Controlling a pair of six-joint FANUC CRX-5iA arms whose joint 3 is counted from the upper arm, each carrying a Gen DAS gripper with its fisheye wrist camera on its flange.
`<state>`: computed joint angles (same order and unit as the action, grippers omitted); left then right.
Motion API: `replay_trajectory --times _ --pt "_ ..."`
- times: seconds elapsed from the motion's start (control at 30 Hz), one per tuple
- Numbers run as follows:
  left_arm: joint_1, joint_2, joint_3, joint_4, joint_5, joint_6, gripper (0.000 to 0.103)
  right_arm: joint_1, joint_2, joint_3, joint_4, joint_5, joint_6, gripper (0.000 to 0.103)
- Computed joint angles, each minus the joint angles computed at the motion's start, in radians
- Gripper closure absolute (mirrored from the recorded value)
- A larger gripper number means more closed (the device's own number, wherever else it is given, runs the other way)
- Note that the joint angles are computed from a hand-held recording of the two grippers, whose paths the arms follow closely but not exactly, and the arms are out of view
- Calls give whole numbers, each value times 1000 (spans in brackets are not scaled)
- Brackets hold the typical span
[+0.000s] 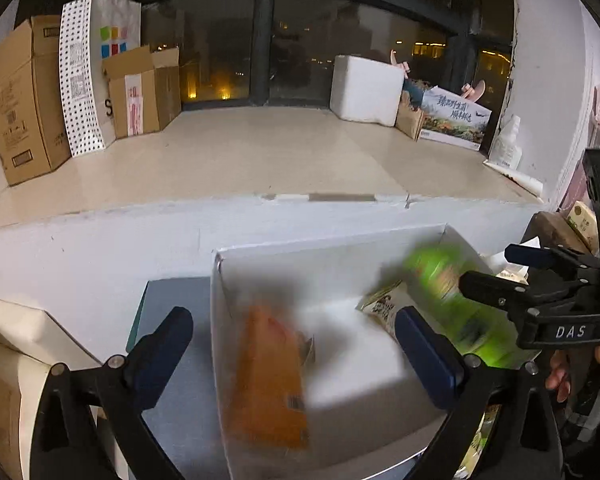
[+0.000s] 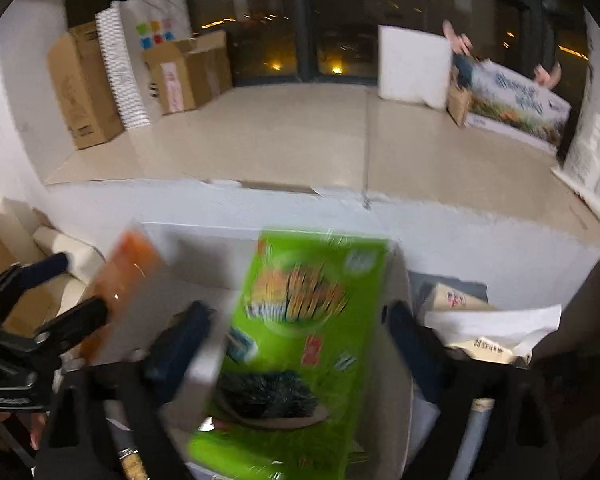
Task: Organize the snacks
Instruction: 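Release the orange pack and green bag into the white box with both grippers, then grasp the yellow chip bag with the left gripper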
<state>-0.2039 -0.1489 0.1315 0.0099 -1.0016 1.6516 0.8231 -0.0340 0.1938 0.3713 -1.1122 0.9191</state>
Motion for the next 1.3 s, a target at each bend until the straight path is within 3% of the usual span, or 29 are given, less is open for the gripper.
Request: replay_trajectory --times 0.33,0.53,0.73,0.83,0.97,1.13,1.3 --pt "33 -63 -66 53 4 -17 0 6 -100 -101 -6 56 -33 0" --pt "56 -183 -166 116 29 -73 0 82 -246 -220 78 110 -113 0" --pt "92 -339 -282 198 11 -131 0 219 -458 -396 171 161 -290 0" --pt "95 -406 -324 198 -14 -123 0 348 -556 -502 304 130 -424 0" --pt "101 -474 -382 223 -59 -130 0 565 -638 -604 449 -35 -606 0" --pt "73 -520 -438 231 -90 -99 0 737 -699 -684 481 -151 -781 0" --pt "-7 -464 -441 231 -71 -46 0 854 -713 -710 472 -261 -839 0"
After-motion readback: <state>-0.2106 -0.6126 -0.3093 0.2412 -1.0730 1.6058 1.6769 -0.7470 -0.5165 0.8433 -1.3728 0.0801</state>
